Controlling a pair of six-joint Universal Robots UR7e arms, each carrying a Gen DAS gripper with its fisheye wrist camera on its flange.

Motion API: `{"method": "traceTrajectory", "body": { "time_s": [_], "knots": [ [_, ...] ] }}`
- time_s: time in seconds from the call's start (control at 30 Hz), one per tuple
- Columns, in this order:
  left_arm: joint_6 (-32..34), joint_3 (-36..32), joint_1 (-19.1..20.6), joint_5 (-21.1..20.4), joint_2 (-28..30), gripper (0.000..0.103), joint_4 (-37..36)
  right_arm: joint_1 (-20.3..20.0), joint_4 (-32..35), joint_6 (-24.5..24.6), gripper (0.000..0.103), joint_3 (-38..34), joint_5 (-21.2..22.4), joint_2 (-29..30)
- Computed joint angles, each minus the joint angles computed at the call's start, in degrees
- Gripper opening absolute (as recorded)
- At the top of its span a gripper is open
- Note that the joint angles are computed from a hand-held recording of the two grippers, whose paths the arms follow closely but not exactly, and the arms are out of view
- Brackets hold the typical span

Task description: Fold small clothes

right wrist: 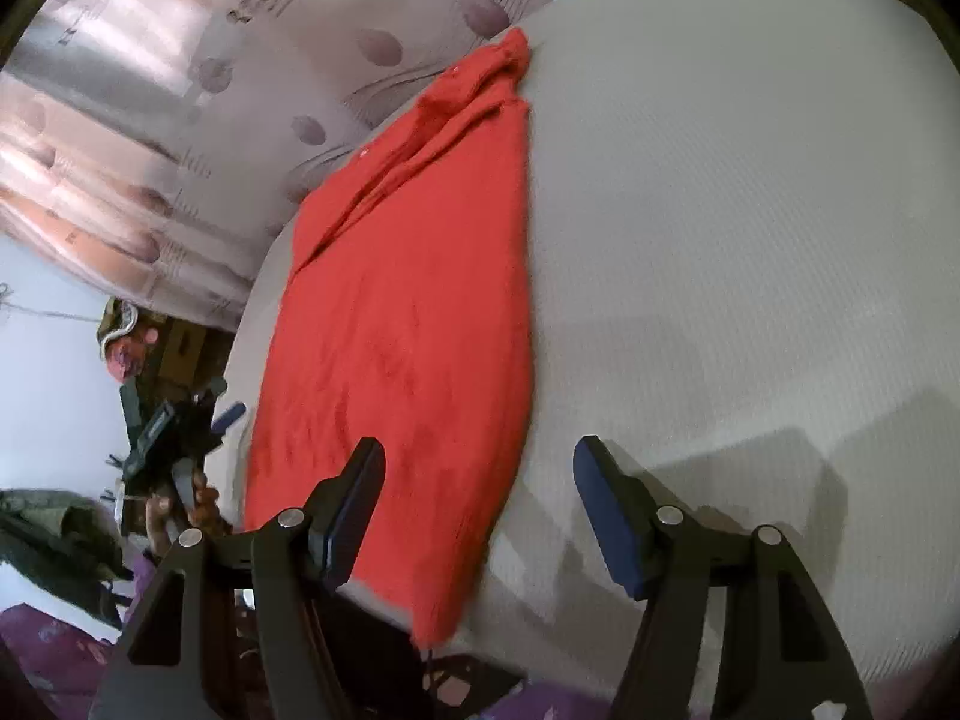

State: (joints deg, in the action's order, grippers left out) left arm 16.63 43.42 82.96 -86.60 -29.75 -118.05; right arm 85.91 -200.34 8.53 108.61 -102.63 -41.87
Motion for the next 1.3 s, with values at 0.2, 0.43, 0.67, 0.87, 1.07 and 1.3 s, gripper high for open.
{"method": "traceTrajectory", "body": {
  "time_s": [0.2,0.43,0.67,0.87,1.07,1.3],
  "knots": [
    [-0.03,8.73,1.02,-3.41,-5.32,0.090,-0.50,-0.32,-4.33,-1.42,0.050,0.20,6.26,3.32],
    [-0.21,9.28,1.31,-7.19,-5.31,0.053,1.86,-2.61,-8.41,0.83,0.006,-1.84,12.24,7.40],
    [-5.06,8.37,3.41,-12.31,-3.59,0.005,1.37,-4.12,-12.22,2.23,0.007,0.39,16.94,7.66],
    [-4.45,10.66,3.74,-14.16,-5.62,0.041,1.13,-3.07,-7.69,0.62,0.017,-0.95,15.33,6.76],
    [-1.06,14.68,0.80,-11.60,-6.59,0.090,-3.13,-2.40,-5.07,0.45,0.018,-3.70,14.63,7.40],
    [-1.53,14.49,0.04,-7.32,-5.30,0.008,-2.55,-1.46,-3.83,0.46,0.008,-5.07,11.38,8.14]
  ]
}}
